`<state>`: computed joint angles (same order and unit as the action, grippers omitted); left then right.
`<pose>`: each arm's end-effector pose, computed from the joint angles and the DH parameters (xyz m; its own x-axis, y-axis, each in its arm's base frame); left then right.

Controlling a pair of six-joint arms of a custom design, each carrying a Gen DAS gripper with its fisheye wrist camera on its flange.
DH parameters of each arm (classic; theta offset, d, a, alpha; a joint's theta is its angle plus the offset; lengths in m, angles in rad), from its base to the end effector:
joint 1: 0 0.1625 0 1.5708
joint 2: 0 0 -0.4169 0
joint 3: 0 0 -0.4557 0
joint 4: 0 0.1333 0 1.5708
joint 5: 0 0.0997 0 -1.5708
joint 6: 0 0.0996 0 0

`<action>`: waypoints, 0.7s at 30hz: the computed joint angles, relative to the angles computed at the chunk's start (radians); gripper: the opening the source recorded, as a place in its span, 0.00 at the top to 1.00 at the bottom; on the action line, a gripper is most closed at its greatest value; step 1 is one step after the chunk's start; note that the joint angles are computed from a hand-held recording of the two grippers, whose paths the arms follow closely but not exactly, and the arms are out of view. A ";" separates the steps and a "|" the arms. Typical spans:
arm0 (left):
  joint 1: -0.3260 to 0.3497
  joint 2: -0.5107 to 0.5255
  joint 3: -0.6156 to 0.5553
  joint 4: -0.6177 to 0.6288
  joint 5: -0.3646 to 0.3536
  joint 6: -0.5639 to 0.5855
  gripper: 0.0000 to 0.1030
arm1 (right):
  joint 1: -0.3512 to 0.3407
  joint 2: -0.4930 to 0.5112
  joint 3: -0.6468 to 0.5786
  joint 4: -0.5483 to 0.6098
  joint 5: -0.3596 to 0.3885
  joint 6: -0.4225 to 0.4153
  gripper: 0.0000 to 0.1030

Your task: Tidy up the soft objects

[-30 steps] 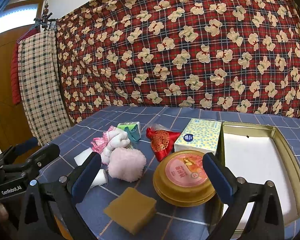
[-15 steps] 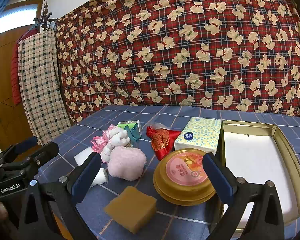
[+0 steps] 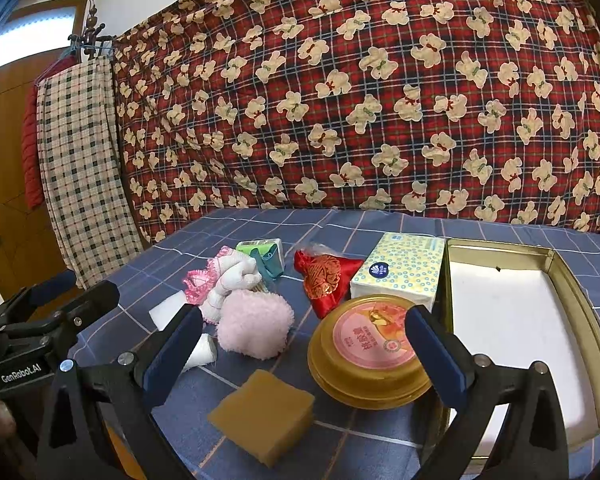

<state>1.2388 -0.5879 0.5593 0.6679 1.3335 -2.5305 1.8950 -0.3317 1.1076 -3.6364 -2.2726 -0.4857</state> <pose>-0.1193 -0.8269 0.2690 -0.6914 0.4370 -0.5753 0.7218 0.3825 -0.5768 0.3267 -0.7555 0.0538 -0.7737 0.1821 0.6069 -0.5083 0.3934 -0.7660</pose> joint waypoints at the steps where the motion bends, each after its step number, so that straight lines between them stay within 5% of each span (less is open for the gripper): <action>1: 0.000 0.000 -0.001 0.001 0.001 -0.001 0.00 | 0.000 0.000 0.000 0.000 0.000 0.000 0.01; 21: 0.000 0.005 -0.005 0.002 -0.001 -0.001 0.00 | -0.006 0.020 -0.012 0.005 0.001 0.007 0.01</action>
<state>1.2389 -0.5824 0.5542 0.6702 1.3325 -2.5311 1.8891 -0.3121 1.0957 -3.6317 -2.2715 -0.4790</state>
